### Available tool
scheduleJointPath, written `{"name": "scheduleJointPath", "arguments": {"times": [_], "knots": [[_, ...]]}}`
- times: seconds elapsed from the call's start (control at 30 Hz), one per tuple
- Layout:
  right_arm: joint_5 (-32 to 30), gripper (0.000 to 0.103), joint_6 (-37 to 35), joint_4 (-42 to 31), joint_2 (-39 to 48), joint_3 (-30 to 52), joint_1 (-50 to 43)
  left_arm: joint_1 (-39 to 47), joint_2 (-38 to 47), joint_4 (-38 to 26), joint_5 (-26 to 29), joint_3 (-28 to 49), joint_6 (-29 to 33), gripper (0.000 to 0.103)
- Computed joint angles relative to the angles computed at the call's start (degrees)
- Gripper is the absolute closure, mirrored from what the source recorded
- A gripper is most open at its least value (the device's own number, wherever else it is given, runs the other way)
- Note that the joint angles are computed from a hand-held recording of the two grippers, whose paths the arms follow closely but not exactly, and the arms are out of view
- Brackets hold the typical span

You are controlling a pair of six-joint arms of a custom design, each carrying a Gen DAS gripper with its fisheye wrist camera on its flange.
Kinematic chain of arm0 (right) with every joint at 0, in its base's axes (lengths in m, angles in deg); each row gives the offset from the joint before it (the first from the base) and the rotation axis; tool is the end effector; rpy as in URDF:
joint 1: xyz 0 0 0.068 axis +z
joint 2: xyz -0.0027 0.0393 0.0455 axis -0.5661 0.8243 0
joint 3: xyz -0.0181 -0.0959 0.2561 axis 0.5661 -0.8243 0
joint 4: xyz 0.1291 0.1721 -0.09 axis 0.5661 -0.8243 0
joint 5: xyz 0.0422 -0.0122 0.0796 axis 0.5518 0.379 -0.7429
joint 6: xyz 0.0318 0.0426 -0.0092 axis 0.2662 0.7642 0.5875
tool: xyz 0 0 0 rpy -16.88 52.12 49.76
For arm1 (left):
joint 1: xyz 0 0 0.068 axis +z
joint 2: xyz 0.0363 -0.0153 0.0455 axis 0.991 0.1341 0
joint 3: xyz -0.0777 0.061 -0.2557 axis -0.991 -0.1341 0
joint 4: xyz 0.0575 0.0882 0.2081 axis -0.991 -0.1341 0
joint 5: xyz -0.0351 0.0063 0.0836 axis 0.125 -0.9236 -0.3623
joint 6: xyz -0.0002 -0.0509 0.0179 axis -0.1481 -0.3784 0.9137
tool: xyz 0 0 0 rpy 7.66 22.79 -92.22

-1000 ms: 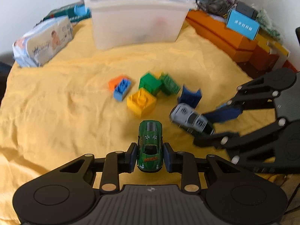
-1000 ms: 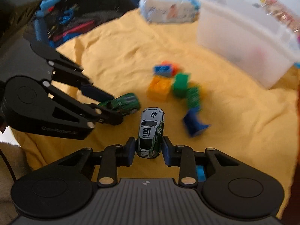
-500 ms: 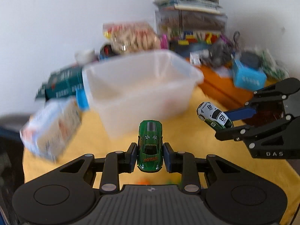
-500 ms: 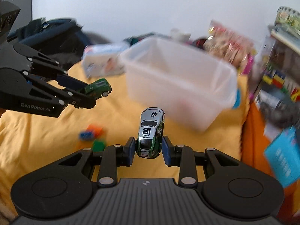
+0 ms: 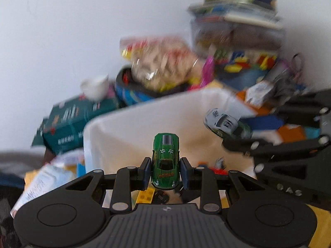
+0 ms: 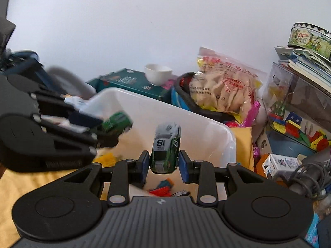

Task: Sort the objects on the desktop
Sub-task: 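Carry both cars over the white bin and open both tools, then move both open tools back toward the brick pile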

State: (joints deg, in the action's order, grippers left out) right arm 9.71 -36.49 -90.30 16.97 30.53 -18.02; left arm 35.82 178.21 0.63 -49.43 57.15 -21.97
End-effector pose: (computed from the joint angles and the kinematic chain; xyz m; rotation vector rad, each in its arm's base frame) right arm 0.3193 0.1064 0.2776 -0.9482 1.9311 0.2639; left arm 0.2676 -0.2499 0.2522 0.0295 2.2389 0.1115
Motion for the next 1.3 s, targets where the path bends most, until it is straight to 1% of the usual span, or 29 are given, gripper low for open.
{"name": "scheduleJointPath", "arguments": {"times": [0.07,0.1,0.13,0.17,0.2,0.27,0.37,0.47,0.57,0.6,0.67,0.77,0.9,1.0,1.1,1.17,1.3], "knots": [[1.37,0.066,0.98,0.77,1.26,-0.27,0.71,1.00,0.66,0.60,1.05,-0.51,-1.13,0.070],[1.77,0.060,1.24,-0.57,2.24,0.68,0.82,1.14,0.44,0.46,1.54,-1.12,-2.53,0.069],[1.87,0.058,1.49,-2.01,2.93,1.51,0.79,1.10,0.18,-0.13,1.80,-1.27,-3.79,0.068],[1.07,0.058,1.94,-2.15,2.37,0.98,0.39,0.70,-0.64,-0.19,1.56,-2.04,-4.74,0.061],[-0.02,0.058,2.05,-1.78,1.03,-0.27,-0.14,0.10,-2.08,0.46,0.98,-3.47,-5.39,0.053],[-1.68,0.054,1.35,-1.63,-1.26,-1.97,-1.14,-1.37,-4.78,0.50,-0.67,-5.49,-6.45,0.045],[-6.14,0.048,0.17,-2.67,-5.50,-4.53,-3.60,-5.23,-8.62,-2.10,-4.39,-7.21,-8.98,0.042],[-10.09,0.043,-1.14,-4.16,-10.35,-7.64,-6.45,-10.13,-10.51,-7.40,-7.82,-7.38,-12.48,0.038],[-13.96,0.041,-3.85,-8.23,-14.78,-10.00,-9.58,-15.82,-9.84,-14.53,-10.33,-6.48,-17.65,0.038],[-15.42,0.040,-5.22,-10.09,-16.00,-10.57,-10.78,-18.13,-9.17,-17.35,-10.74,-6.05,-20.38,0.038],[-18.17,0.039,-8.97,-14.07,-18.35,-11.85,-13.38,-21.64,-8.28,-20.16,-10.31,-5.88,-24.92,0.038],[-20.15,0.038,-14.78,-20.00,-21.23,-13.75,-16.73,-27.45,-7.21,-21.59,-8.74,-7.07,-32.55,0.038],[-22.47,0.036,-23.26,-27.45,-23.45,-16.93,-21.63,-32.48,-4.42,-20.52,-5.74,-9.04,-40.31,0.038],[-22.04,0.036,-26.24,-30.08,-23.36,-19.28,-24.00,-34.26,-2.44,-18.25,-2.84,-11.03,-45.65,0.038],[-20.86,0.036,-28.69,-30.94,-23.85,-21.84,-25.65,-35.40,-1.41,-15.76,-1.31,-13.52,-51.09,0.038],[-20.06,0.036,-30.62,-31.17,-24.67,-23.82,-26.43,-35.90,-0.61,-14.81,-0.54,-14.60,-53.46,0.038],[-18.95,0.036,-33.88,-32.91,-25.23,-25.93,-28.01,-37.22,1.46,-16.70,0.17,-13.58,-55.48,0.038]]}}
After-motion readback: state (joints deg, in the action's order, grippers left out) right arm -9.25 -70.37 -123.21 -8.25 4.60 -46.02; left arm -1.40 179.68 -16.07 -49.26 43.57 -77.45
